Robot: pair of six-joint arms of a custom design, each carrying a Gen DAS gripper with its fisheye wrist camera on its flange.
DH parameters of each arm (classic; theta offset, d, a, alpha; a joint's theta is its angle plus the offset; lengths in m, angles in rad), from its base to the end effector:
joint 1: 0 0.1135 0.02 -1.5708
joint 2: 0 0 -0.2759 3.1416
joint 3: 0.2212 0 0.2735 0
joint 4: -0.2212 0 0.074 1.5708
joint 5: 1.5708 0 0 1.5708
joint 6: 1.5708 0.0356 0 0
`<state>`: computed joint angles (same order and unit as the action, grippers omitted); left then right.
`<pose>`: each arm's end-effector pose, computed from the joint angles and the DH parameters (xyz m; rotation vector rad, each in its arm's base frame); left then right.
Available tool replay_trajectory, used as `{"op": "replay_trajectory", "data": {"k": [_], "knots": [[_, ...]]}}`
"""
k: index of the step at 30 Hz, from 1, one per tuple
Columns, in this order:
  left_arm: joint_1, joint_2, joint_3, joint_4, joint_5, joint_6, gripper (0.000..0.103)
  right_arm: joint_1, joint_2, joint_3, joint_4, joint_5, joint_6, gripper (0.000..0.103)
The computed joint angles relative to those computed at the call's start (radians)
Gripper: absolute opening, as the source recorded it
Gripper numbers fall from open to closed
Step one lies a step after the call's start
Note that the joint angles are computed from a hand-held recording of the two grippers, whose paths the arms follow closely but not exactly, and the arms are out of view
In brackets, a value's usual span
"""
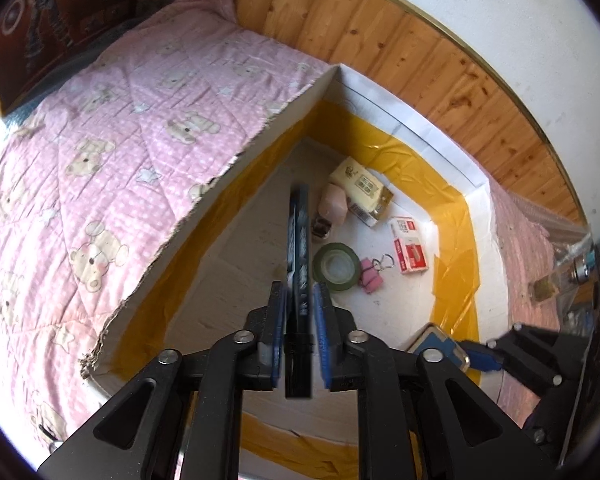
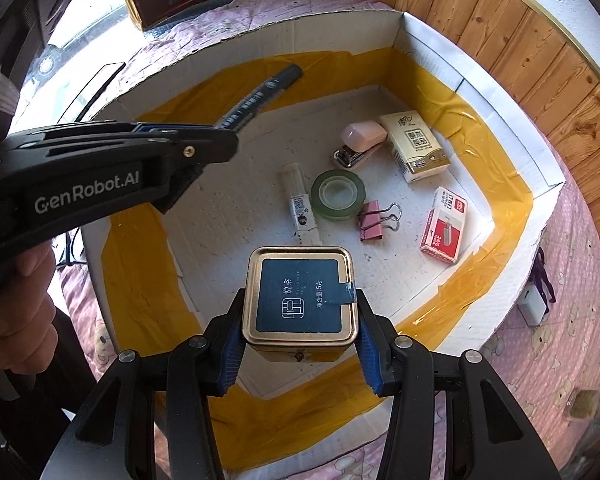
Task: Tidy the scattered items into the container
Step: 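Open both tools to drop the marker and blue tin into the box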
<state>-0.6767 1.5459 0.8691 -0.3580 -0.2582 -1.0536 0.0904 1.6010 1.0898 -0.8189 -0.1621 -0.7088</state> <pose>0.2506 -0.1896 0.1758 -0.5745 2.5209 -0.3226 0.3146 0.0343 0.2051 -1.1391 2.6250 0.1161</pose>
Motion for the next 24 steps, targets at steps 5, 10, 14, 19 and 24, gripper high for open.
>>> {"op": "replay_trajectory", "data": {"k": [5, 10, 14, 19, 24], "knots": [[-0.004, -0.007, 0.013, -0.016, -0.008, -0.032, 0.028, -0.019, -0.001, 0.005, -0.022, -0.026, 0.001, 0.05], [-0.029, -0.002, 0.05, -0.056, -0.029, -0.061, 0.028, -0.044, -0.03, 0.007, -0.05, -0.059, -0.005, 0.05], [-0.065, 0.007, 0.09, -0.107, -0.071, -0.081, 0.029, -0.075, -0.07, 0.0, -0.071, -0.092, -0.023, 0.05], [-0.118, 0.012, 0.135, -0.161, -0.129, -0.104, 0.03, -0.157, -0.136, -0.021, -0.096, -0.202, -0.058, 0.05], [-0.177, -0.012, 0.141, -0.136, -0.195, -0.138, 0.034, -0.299, -0.197, -0.05, -0.114, -0.372, -0.118, 0.05]]}}
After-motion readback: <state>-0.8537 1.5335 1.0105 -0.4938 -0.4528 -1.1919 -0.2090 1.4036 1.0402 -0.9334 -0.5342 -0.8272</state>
